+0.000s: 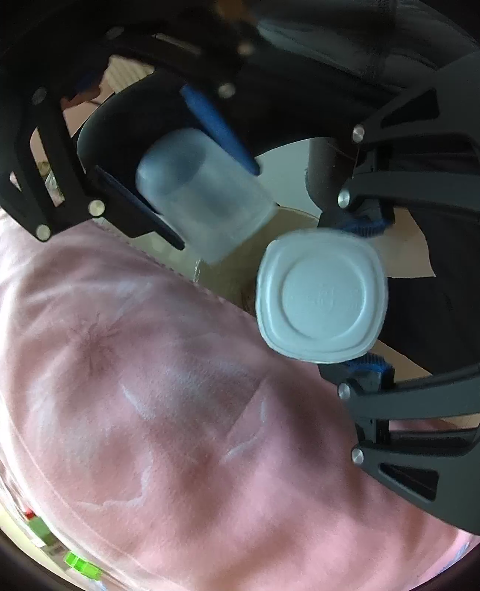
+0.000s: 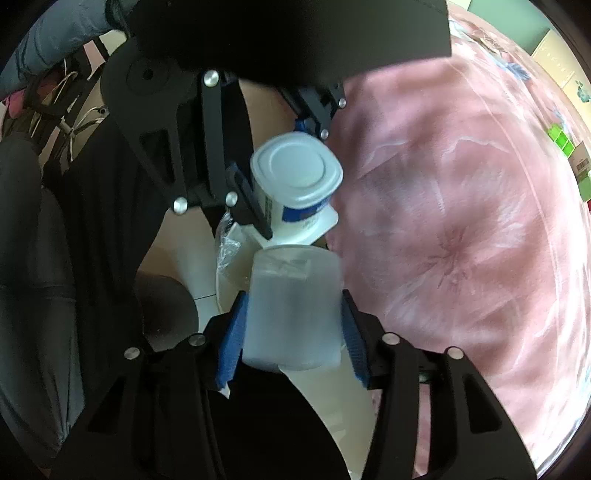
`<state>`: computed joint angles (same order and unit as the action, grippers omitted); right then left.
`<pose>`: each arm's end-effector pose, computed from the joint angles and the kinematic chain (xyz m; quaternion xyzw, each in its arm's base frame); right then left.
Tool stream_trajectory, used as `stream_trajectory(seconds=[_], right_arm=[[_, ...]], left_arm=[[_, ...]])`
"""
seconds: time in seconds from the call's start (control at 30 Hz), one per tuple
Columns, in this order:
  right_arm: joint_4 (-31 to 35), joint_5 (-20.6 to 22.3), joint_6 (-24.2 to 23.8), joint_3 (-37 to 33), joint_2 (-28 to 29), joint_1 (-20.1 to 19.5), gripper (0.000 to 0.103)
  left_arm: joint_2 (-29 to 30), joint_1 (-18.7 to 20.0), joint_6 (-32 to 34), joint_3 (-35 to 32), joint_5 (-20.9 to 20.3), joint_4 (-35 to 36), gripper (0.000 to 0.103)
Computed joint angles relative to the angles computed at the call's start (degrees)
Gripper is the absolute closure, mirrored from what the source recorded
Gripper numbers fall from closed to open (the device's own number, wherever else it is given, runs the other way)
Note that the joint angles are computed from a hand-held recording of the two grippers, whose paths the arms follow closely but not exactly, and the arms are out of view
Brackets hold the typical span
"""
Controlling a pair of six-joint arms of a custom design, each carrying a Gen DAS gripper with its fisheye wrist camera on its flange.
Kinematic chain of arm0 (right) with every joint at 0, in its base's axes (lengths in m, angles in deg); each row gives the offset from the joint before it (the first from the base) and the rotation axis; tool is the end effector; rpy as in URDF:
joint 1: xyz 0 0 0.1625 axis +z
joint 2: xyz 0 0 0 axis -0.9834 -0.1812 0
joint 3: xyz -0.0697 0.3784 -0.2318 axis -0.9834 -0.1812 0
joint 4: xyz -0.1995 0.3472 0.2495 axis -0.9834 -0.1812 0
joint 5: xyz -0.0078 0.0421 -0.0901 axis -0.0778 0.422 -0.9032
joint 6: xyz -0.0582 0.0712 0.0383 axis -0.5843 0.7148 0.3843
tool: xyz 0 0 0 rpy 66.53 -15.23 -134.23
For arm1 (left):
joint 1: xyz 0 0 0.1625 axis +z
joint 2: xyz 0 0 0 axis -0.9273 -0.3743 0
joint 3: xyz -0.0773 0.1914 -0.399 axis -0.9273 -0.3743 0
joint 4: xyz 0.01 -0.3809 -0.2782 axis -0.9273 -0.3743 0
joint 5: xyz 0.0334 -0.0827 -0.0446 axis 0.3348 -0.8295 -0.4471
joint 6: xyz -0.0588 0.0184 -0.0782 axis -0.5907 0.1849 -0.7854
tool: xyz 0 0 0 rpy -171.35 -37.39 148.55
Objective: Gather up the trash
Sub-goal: 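Carry the clear cup and yogurt cup in both tools toward the trash bin, then open the right tool and left tool to drop both cups into the bin, then move both open tools back over the bed toward the blocks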
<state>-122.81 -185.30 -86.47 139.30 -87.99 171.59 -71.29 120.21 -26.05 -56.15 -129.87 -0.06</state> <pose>0.1087 -0.7818 0.3280 0.4661 -0.8396 -0.0768 0.2682 -0.4366 -0.8398 -0.0112 0.5777 0.7645 0.2099 0.1943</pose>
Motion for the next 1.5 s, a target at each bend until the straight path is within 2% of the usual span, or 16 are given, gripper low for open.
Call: stream_trajectory(seconds=[0.03,0.07,0.13,0.27,0.4,0.63,0.83,1.03,1.13,1.27,1.5], right_arm=[[-1.3,-0.4,-0.3,0.4,0.0,0.0,0.031],[-3.4,-0.9,-0.9,1.1,-0.2,0.0,0.022],[-4.4,-1.6,-0.8,1.3,-0.1,0.0,0.021],[-5.1,-2.6,-1.5,2.2,-0.8,0.1,0.013],[-6.6,-3.1,-2.4,4.1,-2.0,0.6,0.008],[-9.2,-3.6,-2.8,6.7,-3.9,1.1,0.007],[-8.5,-3.7,-2.3,6.7,-5.5,1.4,0.007],[-8.1,-1.8,-1.0,4.0,-5.9,1.7,0.007],[-7.8,-0.7,0.0,2.7,-6.2,1.8,0.007],[-5.3,-2.3,0.9,0.8,-6.1,2.2,0.007],[-2.0,-3.6,1.7,-3.5,-5.2,3.3,0.007]], left_arm=[[0.0,0.0,-0.3,0.3,0.0,-0.6,0.021],[-0.2,0.1,-0.5,0.7,-0.2,-0.9,0.017],[-0.6,0.0,-0.5,1.4,-0.9,-0.6,0.015],[-1.3,-0.3,-0.7,2.8,0.0,-1.3,0.010],[-2.4,-0.4,-0.4,4.4,0.4,-2.3,0.010],[-4.1,-0.8,-0.5,7.0,1.1,-4.0,0.009],[-5.9,-1.3,0.4,9.6,1.4,-5.8,0.009],[-7.0,-1.9,0.6,10.4,2.0,-8.1,0.009],[-7.3,-2.1,0.0,9.6,1.7,-8.8,0.009],[-7.5,-2.5,0.9,8.6,1.6,-9.5,0.009],[-4.2,-2.8,0.6,0.4,3.1,-6.4,0.009]])
